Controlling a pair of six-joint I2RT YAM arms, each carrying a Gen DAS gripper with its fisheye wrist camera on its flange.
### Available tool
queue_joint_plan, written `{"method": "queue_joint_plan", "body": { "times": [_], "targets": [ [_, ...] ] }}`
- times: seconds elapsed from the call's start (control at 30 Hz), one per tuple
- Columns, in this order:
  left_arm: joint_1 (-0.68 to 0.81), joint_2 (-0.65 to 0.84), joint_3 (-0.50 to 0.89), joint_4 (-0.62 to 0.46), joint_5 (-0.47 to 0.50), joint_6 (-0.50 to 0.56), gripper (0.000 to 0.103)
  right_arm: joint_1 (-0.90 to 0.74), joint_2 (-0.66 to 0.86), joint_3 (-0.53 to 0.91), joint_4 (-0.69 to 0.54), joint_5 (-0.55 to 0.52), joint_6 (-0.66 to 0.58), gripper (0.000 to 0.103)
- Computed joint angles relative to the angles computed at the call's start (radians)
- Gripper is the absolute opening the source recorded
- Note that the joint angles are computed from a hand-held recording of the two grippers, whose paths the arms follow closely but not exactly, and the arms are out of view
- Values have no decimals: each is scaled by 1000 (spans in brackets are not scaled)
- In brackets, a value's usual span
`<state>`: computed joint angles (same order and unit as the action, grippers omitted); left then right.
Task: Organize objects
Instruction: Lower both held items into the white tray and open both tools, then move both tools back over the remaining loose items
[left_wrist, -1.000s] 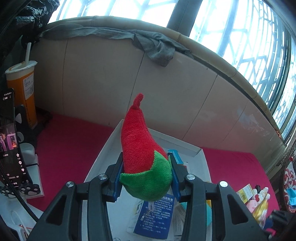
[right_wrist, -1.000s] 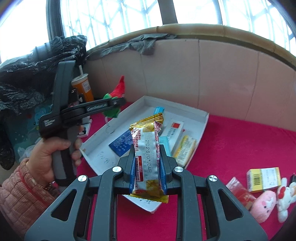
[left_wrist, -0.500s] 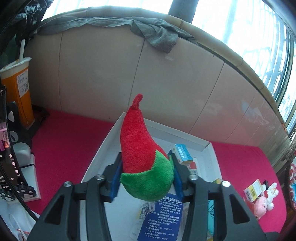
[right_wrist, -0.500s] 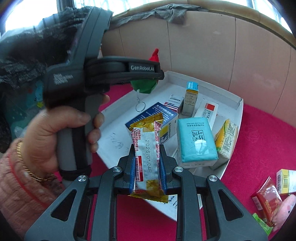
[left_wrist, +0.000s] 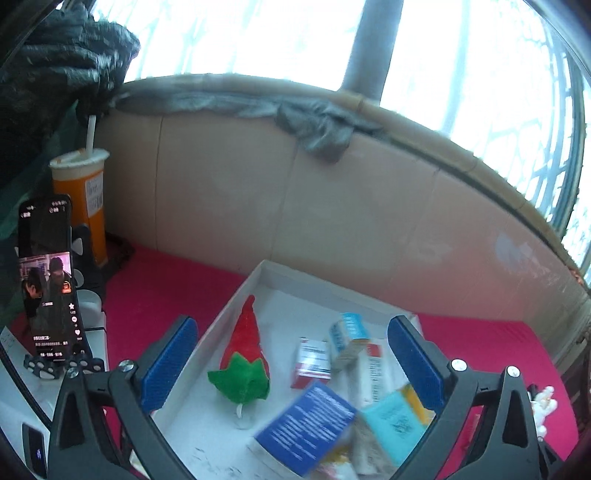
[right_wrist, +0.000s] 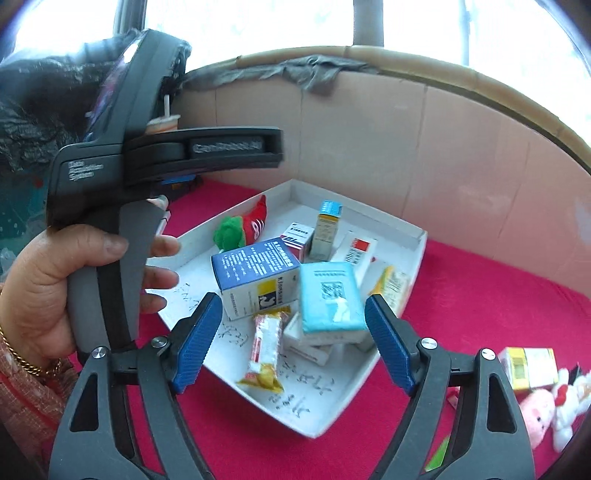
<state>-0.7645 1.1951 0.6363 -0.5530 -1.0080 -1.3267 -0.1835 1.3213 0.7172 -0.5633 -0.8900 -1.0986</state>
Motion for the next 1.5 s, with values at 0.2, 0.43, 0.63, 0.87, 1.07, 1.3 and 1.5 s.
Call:
{"method": "queue_joint_plan", "body": {
  "times": [0.2, 0.43, 0.63, 0.87, 1.07, 1.3, 1.5],
  "targets": [
    [-157, 91, 126, -75, -69, -115, 103, -152, 75, 85, -149, -34, -130, 84],
    [-306, 230, 218, -70, -116, -235, 103, -341, 278, 291, -382, -101, -275, 88],
    [-343, 347, 297, -46, -89, -212, 103, -471, 457, 508, -554, -175, -348, 88],
    [-333, 439, 377, -15, -33, -136, 103, -552, 593, 697, -548, -216, -228, 88],
    [-304, 450, 353, 74, 42, -100, 103, -593, 708, 846, -494, -201, -68, 88],
    [-273, 498, 358, 140, 139, -64, 103, -627, 824, 991, -447, -184, 74, 88],
    [-245, 601, 429, 227, 253, 84, 103, -649, 916, 1114, -446, -175, 159, 88]
  ]
}}
